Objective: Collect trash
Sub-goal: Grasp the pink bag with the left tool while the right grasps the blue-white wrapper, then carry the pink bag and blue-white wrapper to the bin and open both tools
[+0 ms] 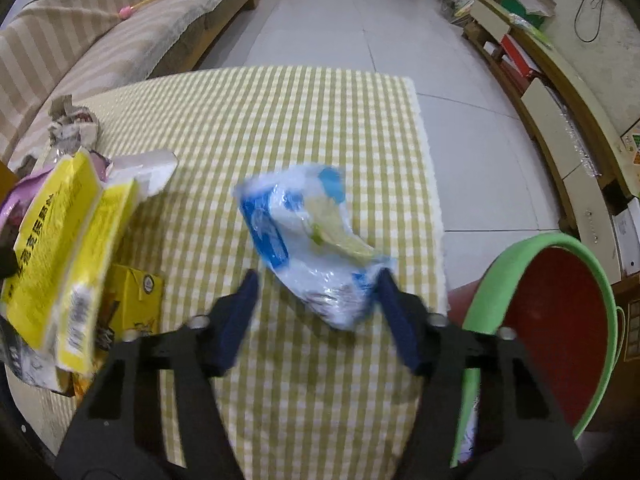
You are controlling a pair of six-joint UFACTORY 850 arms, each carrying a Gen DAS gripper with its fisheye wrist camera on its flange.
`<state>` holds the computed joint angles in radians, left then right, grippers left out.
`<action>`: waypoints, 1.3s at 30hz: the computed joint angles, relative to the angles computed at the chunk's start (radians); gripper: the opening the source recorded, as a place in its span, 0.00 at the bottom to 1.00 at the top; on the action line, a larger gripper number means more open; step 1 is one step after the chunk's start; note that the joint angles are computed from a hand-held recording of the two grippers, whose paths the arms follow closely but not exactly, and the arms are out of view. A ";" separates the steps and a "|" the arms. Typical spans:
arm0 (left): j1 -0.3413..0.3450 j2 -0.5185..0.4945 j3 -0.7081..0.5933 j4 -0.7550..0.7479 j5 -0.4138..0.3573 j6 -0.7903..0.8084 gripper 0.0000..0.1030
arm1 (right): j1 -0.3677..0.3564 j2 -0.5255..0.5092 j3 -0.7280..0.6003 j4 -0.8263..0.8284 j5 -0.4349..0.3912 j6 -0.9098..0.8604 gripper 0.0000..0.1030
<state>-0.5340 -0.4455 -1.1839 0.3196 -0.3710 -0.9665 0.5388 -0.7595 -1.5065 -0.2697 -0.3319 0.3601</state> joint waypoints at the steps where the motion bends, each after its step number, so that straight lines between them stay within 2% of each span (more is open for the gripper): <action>1: -0.001 0.003 0.005 0.000 0.008 -0.006 0.49 | -0.001 0.005 0.007 -0.007 0.006 0.007 0.40; 2: 0.001 0.009 0.011 -0.007 0.016 -0.006 0.47 | -0.002 0.007 0.010 -0.004 0.009 0.009 0.34; 5: 0.004 0.022 0.027 -0.034 0.044 -0.001 0.36 | -0.006 0.017 0.022 0.006 0.012 0.004 0.23; 8: 0.005 0.047 0.053 -0.008 0.072 -0.040 0.29 | -0.009 0.033 0.041 0.032 0.029 -0.020 0.19; 10: 0.006 0.061 0.067 0.026 0.086 -0.076 0.19 | -0.009 0.047 0.060 0.032 0.041 -0.015 0.17; 16: 0.001 0.124 0.125 0.225 0.132 -0.291 0.16 | -0.009 0.101 0.119 0.060 0.091 -0.024 0.16; 18: -0.007 0.147 0.144 0.356 0.131 -0.427 0.16 | -0.009 0.121 0.137 0.082 0.105 -0.039 0.15; 23: -0.026 0.194 0.174 0.547 0.095 -0.629 0.15 | -0.014 0.177 0.189 0.278 0.143 -0.200 0.15; 28: -0.037 0.231 0.197 0.600 0.088 -0.685 0.15 | -0.014 0.241 0.247 0.522 0.170 -0.409 0.15; 39: -0.082 0.267 0.205 0.695 0.093 -0.769 0.15 | -0.023 0.370 0.361 0.922 0.207 -0.767 0.15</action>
